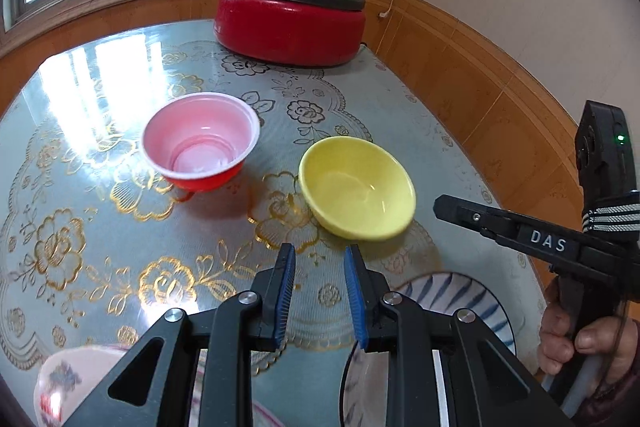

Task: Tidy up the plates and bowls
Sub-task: 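Move the left gripper to the yellow bowl's rim and grasp it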

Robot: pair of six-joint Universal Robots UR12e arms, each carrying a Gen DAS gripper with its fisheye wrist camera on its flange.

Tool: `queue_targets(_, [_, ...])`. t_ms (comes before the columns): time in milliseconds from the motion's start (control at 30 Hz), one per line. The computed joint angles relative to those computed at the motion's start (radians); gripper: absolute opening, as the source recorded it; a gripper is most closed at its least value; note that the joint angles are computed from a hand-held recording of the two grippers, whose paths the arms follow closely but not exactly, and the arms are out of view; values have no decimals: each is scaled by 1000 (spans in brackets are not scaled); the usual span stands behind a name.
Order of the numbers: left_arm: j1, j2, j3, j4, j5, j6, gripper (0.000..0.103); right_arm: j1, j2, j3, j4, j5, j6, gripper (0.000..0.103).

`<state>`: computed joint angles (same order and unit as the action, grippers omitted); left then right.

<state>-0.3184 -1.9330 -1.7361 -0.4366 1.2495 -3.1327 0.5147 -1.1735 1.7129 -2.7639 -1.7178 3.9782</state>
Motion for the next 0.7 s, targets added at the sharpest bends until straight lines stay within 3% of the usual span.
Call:
queue_targets(467, [-32, -127, 162, -145, 49, -20, 26, -63, 59, -54, 91, 73, 27, 25])
queue_targets(600, [-38, -146, 181, -178, 48, -8, 24, -62, 71, -61, 91, 80, -11, 12])
queue_targets(700, [-46, -148, 179, -159, 68, 9, 22, -59, 74, -63, 93, 64, -22, 9])
